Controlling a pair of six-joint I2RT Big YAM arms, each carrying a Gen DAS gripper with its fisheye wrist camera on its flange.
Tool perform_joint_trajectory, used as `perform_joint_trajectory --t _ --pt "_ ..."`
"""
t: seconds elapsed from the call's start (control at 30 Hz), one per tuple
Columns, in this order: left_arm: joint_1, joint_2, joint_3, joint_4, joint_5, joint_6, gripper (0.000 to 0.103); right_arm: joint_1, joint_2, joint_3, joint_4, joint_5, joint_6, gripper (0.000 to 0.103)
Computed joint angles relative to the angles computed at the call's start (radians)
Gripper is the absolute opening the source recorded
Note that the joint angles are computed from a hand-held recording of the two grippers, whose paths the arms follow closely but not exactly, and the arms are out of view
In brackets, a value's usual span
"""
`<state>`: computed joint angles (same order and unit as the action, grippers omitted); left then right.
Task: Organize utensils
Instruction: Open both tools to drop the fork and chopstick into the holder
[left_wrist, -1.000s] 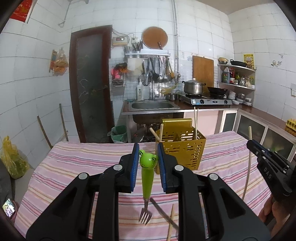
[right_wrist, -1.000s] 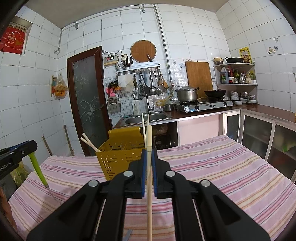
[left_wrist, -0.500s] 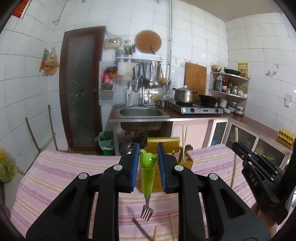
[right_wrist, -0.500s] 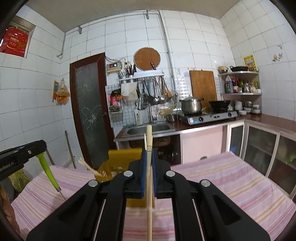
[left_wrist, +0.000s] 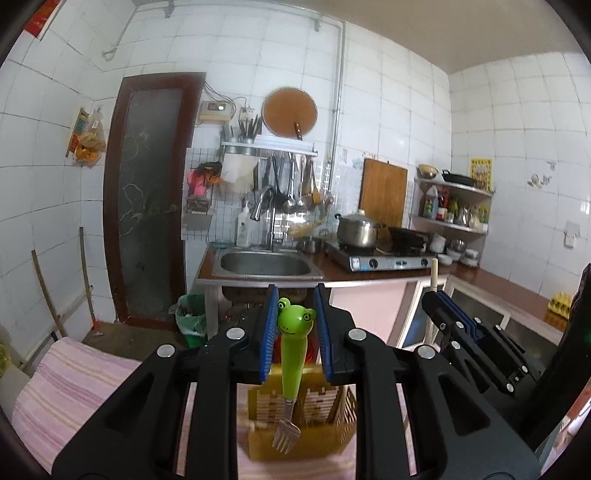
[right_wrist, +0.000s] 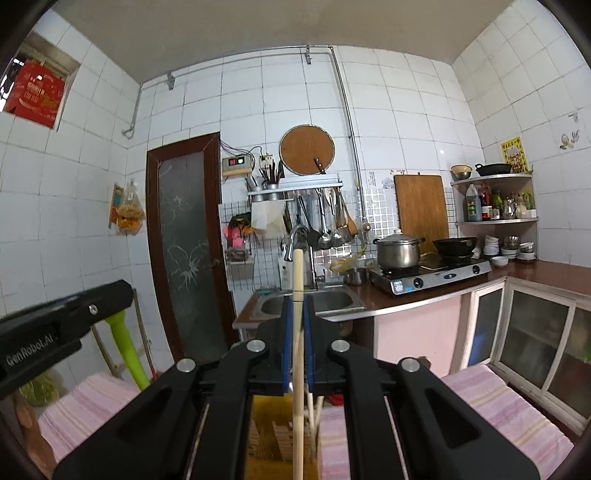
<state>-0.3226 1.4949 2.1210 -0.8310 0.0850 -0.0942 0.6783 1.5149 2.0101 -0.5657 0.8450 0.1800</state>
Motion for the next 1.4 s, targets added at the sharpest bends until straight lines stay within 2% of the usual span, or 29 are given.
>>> perform_joint_trajectory --t 0.17,0.27,0.47,0.63,0.7,0.73,0.77,0.8,0.83,0.87,0.9,0.93,0.97,1.0,1.1,1.17,1.23,1.4 --pt "0.006 0.107 0.083 0.037 -0.026 0.002 0.019 -0.064 0.048 0.039 0.028 -0.061 0.019 0.006" --pt "0.013 0.171 0.132 0.031 -0.032 -0.006 0.019 -0.098 0.068 0.040 0.062 -0.091 0.030 0.006" --pt "0.026 0.211 0.079 0.092 -0.020 -0.010 0.019 -0.144 0.105 0.020 0.133 -0.146 0.026 0.006" --pt "0.042 0.204 0.019 0.099 -0.002 -0.001 0.019 -0.158 0.108 -0.051 0.134 -0.180 0.041 0.006" --pt "0.051 0.195 0.015 0.080 0.007 -0.003 0.019 -0.159 0.100 -0.076 0.120 -0.185 0.049 0.007" --pt "0.055 0.186 0.010 0.078 0.011 -0.005 0.020 -0.159 0.093 -0.088 0.100 -0.189 0.060 0.007" --pt "0.059 0.173 -0.001 0.077 0.008 -0.001 0.027 -0.159 0.090 -0.083 0.055 -0.187 0.078 0.007" --pt "0.062 0.161 -0.008 0.076 0.002 0.004 0.044 -0.157 0.085 -0.079 0.011 -0.185 0.097 0.012" --pt "0.065 0.144 -0.019 0.074 -0.011 0.010 0.055 -0.153 0.079 -0.079 -0.015 -0.178 0.106 0.034" --pt "0.067 0.127 -0.032 0.079 -0.015 0.014 0.068 -0.147 0.067 -0.080 -0.045 -0.160 0.114 0.049" --pt "0.071 0.103 -0.055 0.095 -0.020 0.020 0.073 -0.139 0.051 -0.094 -0.053 -0.141 0.117 0.065" --pt "0.076 0.075 -0.076 0.100 -0.035 0.032 0.077 -0.127 0.033 -0.103 -0.065 -0.118 0.116 0.065" --pt "0.080 0.063 -0.078 0.085 -0.040 0.041 0.088 -0.114 0.017 -0.105 -0.091 -0.096 0.113 0.065" --pt "0.088 0.049 -0.079 0.062 -0.038 0.051 0.094 -0.099 0.004 -0.096 -0.141 -0.067 0.121 0.066" --pt "0.120 0.001 -0.096 -0.001 -0.010 0.061 0.098 -0.060 -0.022 -0.077 -0.256 -0.014 0.168 0.071" --pt "0.149 -0.042 -0.132 -0.036 0.013 0.065 0.098 -0.014 -0.041 -0.067 -0.374 0.035 0.232 0.073" --pt "0.182 -0.090 -0.189 -0.055 0.044 0.060 0.098 0.028 -0.052 -0.062 -0.476 0.065 0.298 0.081" --pt "0.240 -0.198 -0.360 -0.064 0.068 0.093 0.098 0.131 -0.059 -0.091 -0.711 0.104 0.531 0.081"
